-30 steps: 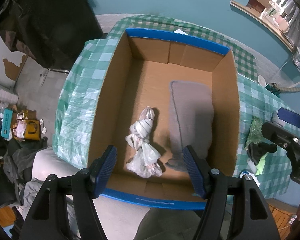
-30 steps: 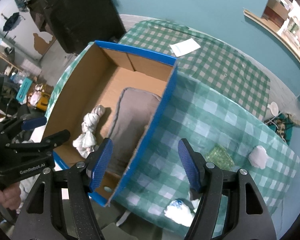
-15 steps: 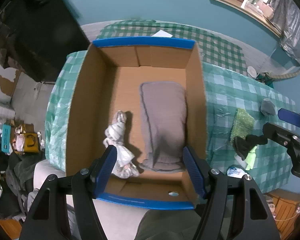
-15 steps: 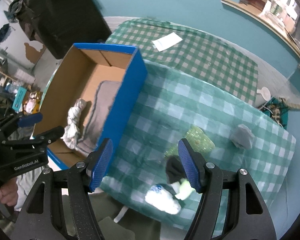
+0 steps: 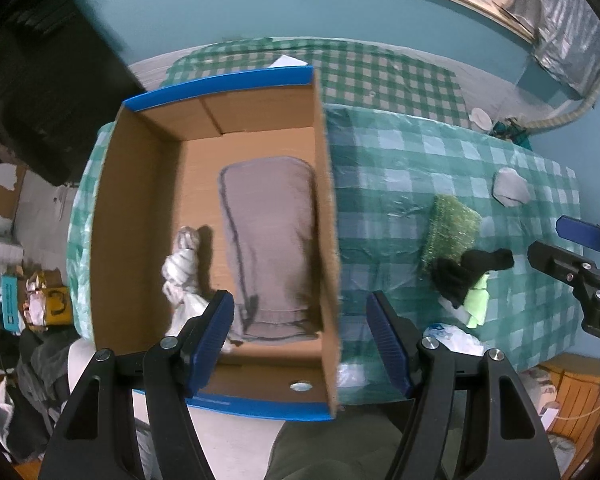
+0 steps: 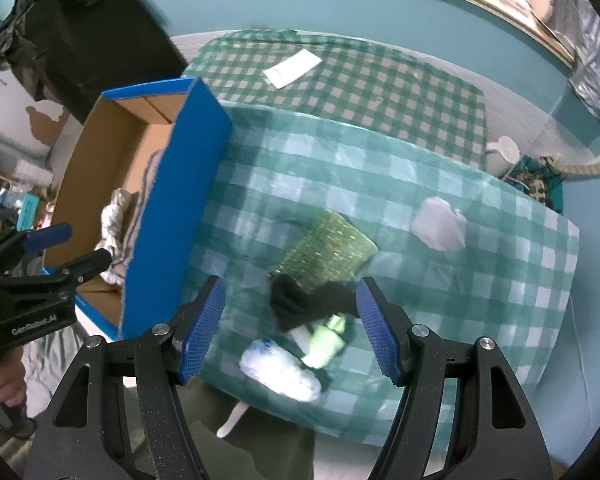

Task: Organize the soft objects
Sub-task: 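Withdraw both open grippers from the box back over the table, then grasp the light green cloth with the right gripper and lift it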

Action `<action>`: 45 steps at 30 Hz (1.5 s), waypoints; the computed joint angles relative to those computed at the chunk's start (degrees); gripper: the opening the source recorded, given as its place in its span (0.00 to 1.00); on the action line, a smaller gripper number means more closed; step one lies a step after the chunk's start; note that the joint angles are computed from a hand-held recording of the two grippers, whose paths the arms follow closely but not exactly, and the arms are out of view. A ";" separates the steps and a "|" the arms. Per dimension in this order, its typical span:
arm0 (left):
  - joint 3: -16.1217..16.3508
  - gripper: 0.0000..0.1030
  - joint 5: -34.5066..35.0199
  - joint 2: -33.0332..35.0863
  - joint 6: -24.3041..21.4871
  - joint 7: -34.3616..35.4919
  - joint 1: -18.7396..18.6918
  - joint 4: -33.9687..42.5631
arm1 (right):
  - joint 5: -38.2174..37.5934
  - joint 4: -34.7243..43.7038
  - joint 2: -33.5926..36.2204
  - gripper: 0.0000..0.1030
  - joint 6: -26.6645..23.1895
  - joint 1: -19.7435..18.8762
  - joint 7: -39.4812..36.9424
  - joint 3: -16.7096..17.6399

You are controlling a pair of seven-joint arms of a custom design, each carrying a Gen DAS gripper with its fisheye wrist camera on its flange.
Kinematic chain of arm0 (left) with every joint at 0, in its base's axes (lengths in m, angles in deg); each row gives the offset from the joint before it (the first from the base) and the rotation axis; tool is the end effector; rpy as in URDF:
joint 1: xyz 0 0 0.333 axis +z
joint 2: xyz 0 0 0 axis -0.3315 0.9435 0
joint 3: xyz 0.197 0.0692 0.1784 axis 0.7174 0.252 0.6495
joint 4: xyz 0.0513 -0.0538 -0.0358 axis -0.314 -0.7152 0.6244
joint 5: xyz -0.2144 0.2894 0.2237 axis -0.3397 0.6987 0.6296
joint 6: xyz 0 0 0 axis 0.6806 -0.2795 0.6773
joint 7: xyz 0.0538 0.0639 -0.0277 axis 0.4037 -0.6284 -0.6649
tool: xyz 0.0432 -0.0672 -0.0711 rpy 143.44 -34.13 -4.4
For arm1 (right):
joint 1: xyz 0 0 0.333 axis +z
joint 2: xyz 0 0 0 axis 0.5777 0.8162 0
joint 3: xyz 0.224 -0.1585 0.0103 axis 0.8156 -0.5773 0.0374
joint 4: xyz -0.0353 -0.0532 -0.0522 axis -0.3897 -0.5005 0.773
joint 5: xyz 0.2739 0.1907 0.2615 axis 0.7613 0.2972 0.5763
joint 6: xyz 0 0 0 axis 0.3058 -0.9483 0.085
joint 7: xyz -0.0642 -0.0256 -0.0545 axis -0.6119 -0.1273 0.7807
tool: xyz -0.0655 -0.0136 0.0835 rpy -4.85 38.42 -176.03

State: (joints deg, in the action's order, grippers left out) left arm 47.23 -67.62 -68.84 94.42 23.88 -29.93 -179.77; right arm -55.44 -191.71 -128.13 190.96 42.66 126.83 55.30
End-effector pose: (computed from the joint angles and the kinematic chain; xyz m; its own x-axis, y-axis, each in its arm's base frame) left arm 0.4791 -0.1729 0.6069 -0.4301 -0.9020 -0.0369 -0.8877 0.4300 -0.1646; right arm 0.4004 0.1053 0.5996 -0.1985 -0.9588 -0.2033 -0.9543 0.2363 -0.1827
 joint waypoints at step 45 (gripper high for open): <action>-4.47 0.68 3.02 1.08 5.20 9.58 -7.79 -9.07 | 4.85 -19.11 -8.79 0.67 -0.05 -0.43 0.96 -1.22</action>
State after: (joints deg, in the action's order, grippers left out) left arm 42.76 -64.59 -67.76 99.63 33.46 -37.72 -188.84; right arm -50.59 -210.81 -136.92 190.91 42.23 127.79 54.08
